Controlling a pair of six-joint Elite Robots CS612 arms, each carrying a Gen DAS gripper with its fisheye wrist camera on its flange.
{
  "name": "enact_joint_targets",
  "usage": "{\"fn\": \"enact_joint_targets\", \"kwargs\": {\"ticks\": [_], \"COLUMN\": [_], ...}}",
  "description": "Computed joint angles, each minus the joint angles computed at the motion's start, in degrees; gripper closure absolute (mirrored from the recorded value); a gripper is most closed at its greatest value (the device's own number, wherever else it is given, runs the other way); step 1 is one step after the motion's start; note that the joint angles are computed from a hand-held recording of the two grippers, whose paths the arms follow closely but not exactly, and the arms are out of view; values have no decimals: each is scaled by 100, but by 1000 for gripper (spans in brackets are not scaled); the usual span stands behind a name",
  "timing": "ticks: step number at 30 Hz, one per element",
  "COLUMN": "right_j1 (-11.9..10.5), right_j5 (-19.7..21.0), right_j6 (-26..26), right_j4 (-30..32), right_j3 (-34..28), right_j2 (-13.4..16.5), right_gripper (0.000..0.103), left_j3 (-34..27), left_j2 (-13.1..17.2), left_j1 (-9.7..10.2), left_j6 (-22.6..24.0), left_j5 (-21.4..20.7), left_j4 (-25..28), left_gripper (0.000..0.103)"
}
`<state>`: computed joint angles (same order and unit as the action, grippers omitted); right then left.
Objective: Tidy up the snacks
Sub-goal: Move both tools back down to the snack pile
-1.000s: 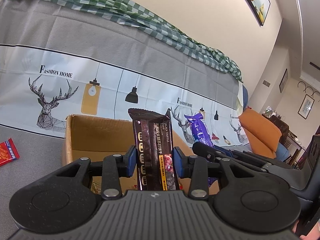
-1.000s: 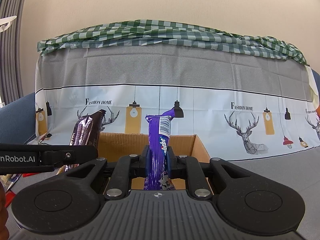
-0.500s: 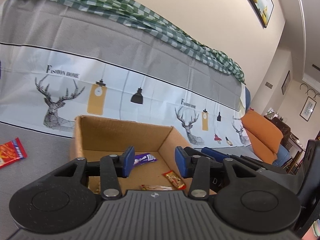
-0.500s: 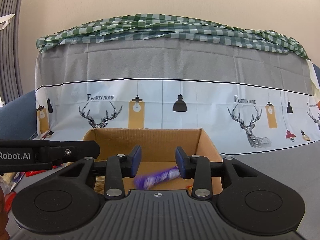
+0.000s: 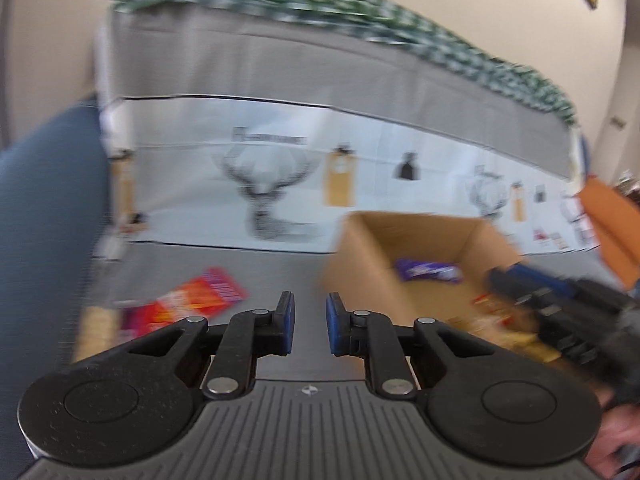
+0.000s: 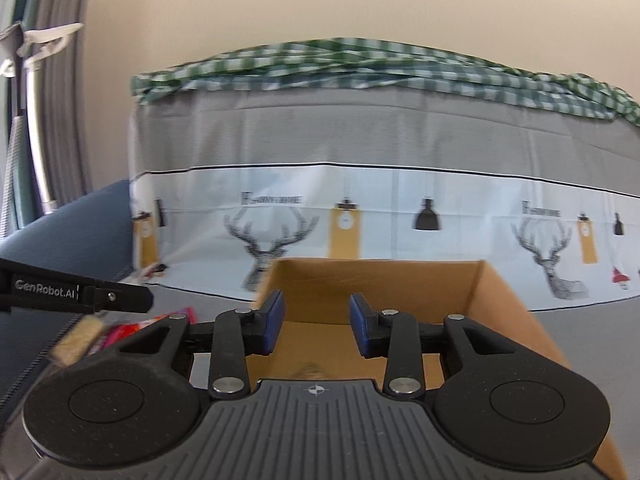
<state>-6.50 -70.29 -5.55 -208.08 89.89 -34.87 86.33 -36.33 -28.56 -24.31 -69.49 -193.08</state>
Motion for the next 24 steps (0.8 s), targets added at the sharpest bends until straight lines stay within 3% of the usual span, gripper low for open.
{"fn": "enact_joint_targets", "kwargs": {"ticks": [1, 3, 10, 15, 20, 23, 24], "right_j1": [37, 118, 394, 615, 830, 927, 948], "right_j5": [27, 83, 465, 646, 543, 491, 490], "right_j6": [-12, -110, -480, -746, -930, -930, -914], "right_j4": [-69, -168, -158, 206, 767, 1206, 1310], "right_j3": [31, 85, 227, 255, 156, 60, 29], "right_j2": [-1, 1, -4, 9, 80, 115, 129], "right_gripper": [71, 74, 84, 84, 84, 80, 74], "left_j3": [139, 299, 661, 692, 685, 684, 693], "left_j2": [-33, -126, -279, -315, -312, -304, -306], "left_j1": [21, 123, 363, 352, 324, 332, 337], "left_j6": [33, -335, -1228, -1362, -1256, -1256, -1274], "left_j5": [83, 75, 32, 304, 514, 595, 607], "left_j4": [21, 366, 277, 377, 395, 372, 374], "left_gripper": [85, 85, 85, 85, 85, 85, 85]}}
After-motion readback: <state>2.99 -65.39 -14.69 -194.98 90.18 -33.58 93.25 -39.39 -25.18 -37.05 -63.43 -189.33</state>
